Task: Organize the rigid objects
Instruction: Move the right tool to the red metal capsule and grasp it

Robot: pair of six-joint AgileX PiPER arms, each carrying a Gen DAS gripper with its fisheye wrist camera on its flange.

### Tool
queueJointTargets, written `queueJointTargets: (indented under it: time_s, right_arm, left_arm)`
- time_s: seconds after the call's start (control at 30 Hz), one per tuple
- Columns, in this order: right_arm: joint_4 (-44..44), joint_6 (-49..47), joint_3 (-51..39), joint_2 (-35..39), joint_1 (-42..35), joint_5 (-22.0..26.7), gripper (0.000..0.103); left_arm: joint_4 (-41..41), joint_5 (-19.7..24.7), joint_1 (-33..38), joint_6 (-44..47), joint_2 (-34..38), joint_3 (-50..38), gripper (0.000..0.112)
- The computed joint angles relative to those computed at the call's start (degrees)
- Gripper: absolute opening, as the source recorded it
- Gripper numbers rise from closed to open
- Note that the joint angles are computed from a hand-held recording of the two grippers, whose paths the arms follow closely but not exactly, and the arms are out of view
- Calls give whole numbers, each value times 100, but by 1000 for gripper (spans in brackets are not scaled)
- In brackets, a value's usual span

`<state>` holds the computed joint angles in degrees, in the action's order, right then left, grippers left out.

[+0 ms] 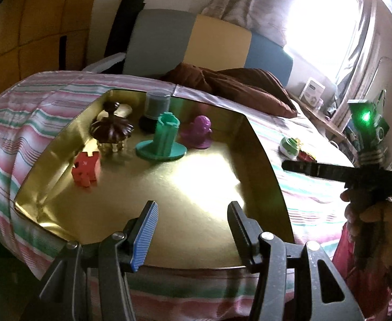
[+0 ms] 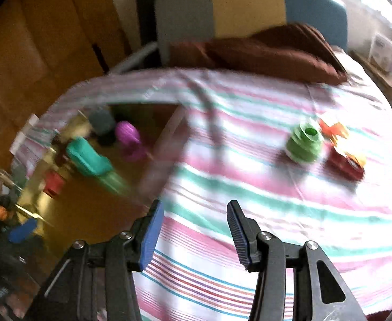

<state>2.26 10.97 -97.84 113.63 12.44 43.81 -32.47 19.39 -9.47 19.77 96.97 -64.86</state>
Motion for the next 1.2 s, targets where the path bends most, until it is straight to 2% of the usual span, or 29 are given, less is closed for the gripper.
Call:
queueJointTargets:
  time_s: [0.17, 0.3, 0.53, 0.67, 0.77, 0.83, 0.97, 1.0, 1.1, 1.17, 1.2]
  right_arm:
    - [-170, -97, 355, -41, -491, 194, 50]
    - [-479, -151, 165, 14, -997, 296, 50]
    - [61, -668, -1192, 764, -2018, 818, 50]
    - [193, -811, -2479, 1553, -2205, 1383, 53]
    - [-22, -710, -2867, 1845, -2114, 1447, 61]
    - [-58, -875, -2662, 1741, -2024, 1351, 62]
    - [897, -1946, -1721, 1171, -2060, 1328, 61]
    - [1056, -2161, -1346, 940, -2072, 1195, 62]
    - [948, -2244, -693, 508, -2070, 683, 62]
    - [567, -2000, -721, 495, -2044, 430, 62]
    - [479, -1895, -866, 577, -2046, 463, 60]
  left_arm:
    - [113, -35, -179, -61, -77, 63, 54]
    - [490, -74, -333, -410, -110, 64, 55]
    - [1203, -30, -523, -1079, -170, 23, 55]
    - [1522, 74, -602, -1401, -207, -82, 55]
    - [1824, 98, -691, -1679, -235, -127, 55]
    - [2012, 125, -753, -1839, -235, -159, 55]
    - [2002, 203, -846, -1796, -148, -285, 55]
    - [1946, 223, -872, -1737, -113, -327, 54]
    - [1942, 252, -957, -1675, -50, -409, 54]
    - [1914, 288, -996, -1624, -30, -449, 55]
    - [1927, 287, -1011, -1629, -20, -460, 55]
